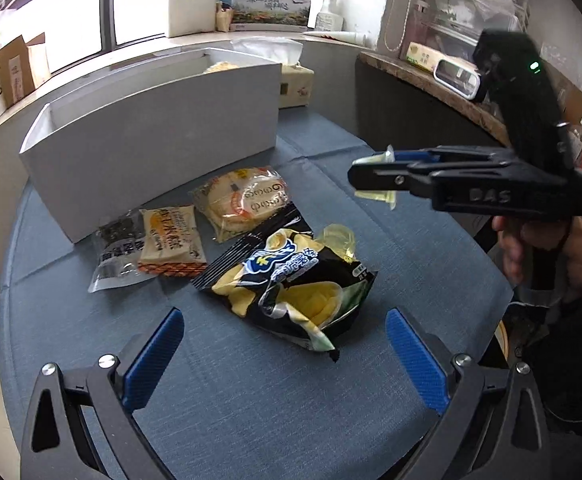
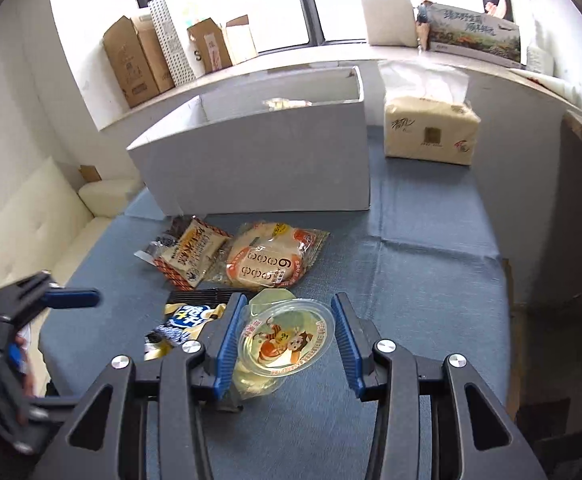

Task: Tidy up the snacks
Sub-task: 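Grasp a clear jelly cup with the right tool while the left tool grasps the black-and-yellow chip bag, then drop the jelly cup and chip bag into the white box, opening both tools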

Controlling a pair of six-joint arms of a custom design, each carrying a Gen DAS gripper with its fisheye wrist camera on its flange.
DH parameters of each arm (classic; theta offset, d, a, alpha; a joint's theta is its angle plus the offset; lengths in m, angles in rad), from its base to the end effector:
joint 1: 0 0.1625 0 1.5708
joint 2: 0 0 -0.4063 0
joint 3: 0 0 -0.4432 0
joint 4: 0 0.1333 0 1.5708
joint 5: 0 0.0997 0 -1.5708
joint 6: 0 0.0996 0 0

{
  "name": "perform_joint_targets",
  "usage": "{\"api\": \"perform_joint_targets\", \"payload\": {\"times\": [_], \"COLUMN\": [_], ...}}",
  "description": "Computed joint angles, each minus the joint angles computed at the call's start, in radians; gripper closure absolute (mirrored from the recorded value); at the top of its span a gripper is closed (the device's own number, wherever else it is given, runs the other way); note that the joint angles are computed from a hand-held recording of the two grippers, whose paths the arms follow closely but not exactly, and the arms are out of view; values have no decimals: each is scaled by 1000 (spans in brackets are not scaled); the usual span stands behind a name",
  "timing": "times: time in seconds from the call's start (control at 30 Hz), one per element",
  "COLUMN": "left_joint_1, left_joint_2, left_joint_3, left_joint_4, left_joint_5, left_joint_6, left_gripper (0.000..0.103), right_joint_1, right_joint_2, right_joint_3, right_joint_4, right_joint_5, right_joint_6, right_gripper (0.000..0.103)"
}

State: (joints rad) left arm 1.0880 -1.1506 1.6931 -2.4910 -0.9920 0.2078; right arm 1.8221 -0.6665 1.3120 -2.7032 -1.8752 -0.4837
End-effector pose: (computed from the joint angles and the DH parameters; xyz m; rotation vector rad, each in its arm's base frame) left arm -0.1441 -0.6795 0.2639 0.7292 2.4574 -0.5889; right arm 0.3006 -0.7549 0.1097 0.8805 -2.5756 0.6227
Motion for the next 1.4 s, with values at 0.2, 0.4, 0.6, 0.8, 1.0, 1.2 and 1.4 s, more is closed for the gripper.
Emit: {"api": "perform_joint_targets", "payload": {"times": [0.2, 0.4, 0.6, 0.8, 1.0, 1.2, 1.4], "left_joint_1": [4, 22, 38, 42, 35, 10, 10], "left_joint_2": [109, 156, 132, 58, -45, -131, -97], "left_joint_3": [-77, -124, -122, -70, 2, 38, -77], "left_joint_4": [5, 28, 54, 74, 26, -84, -134], "left_joint_5": [18, 23, -43, -88, -126, -105, -74], "left_joint_6": [54, 74, 65, 27, -15, -11, 14], "left_gripper": [0, 0, 16, 31, 31, 31, 31], "right_joint_1": [11, 0, -11, -12, -1, 21, 57], "right_joint_2": [-97, -148, -157, -158, -152, -118, -35], "right_joint_3": [119, 165, 184, 192, 187, 144, 2], "right_joint_4": [-93, -96, -88, -88, -86, -68, -26], "right_joint_5": [-11, -7, 7, 15, 18, 41, 82], "right_joint_6": [47, 92, 114, 123, 115, 94, 38], "right_gripper": [55, 55, 56, 55, 55, 55, 55]}}
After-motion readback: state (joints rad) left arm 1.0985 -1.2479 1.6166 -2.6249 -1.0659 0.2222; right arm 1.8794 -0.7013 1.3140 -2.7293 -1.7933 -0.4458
